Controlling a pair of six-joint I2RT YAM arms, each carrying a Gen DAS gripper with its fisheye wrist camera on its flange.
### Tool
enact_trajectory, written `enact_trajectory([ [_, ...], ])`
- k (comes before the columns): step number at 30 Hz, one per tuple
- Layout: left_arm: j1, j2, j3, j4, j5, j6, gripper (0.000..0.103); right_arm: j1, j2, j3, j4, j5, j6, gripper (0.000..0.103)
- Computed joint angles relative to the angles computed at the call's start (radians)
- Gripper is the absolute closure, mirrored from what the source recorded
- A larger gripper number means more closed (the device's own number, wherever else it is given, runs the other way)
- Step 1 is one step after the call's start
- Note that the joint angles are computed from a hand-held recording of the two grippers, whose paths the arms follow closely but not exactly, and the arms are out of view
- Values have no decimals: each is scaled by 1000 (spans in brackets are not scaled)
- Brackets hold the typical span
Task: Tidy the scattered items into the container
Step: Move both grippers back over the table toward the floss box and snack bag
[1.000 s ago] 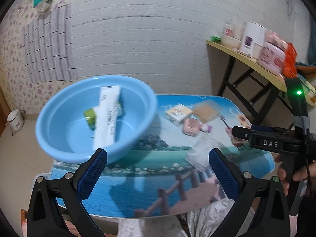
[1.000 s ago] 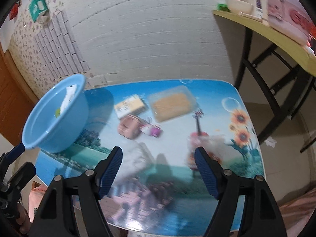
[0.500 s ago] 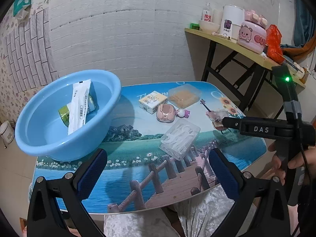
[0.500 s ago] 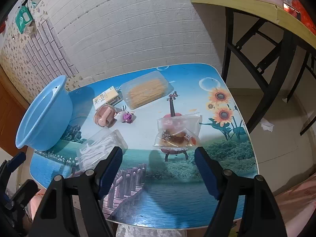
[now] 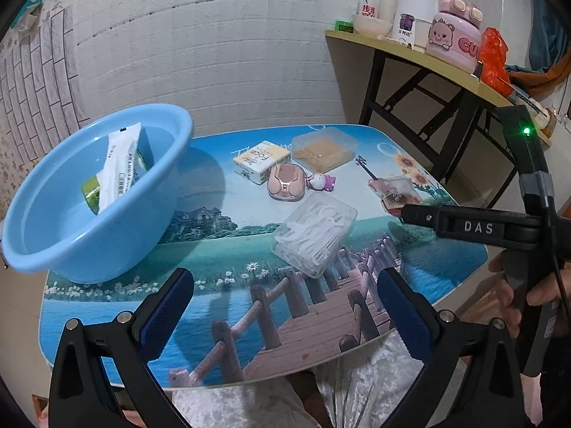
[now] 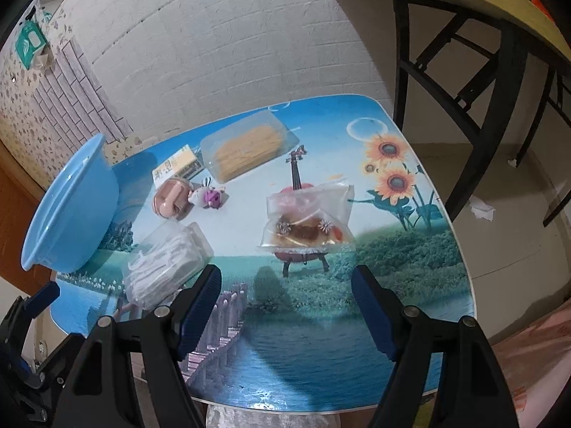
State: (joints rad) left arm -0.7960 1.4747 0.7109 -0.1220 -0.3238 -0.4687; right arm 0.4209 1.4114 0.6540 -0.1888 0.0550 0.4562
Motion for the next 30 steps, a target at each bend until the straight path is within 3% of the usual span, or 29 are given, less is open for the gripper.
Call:
enact_trajectory([
  [12,19,144,52,82,40,80,0,-5,66,0,54,-13,14,26],
  [24,72,278,140,155,110,265,0,-23,97,18,77,3,-2,26],
  [30,78,335,176,177,126,339,8,-13,129,41,88,20,-11,26],
])
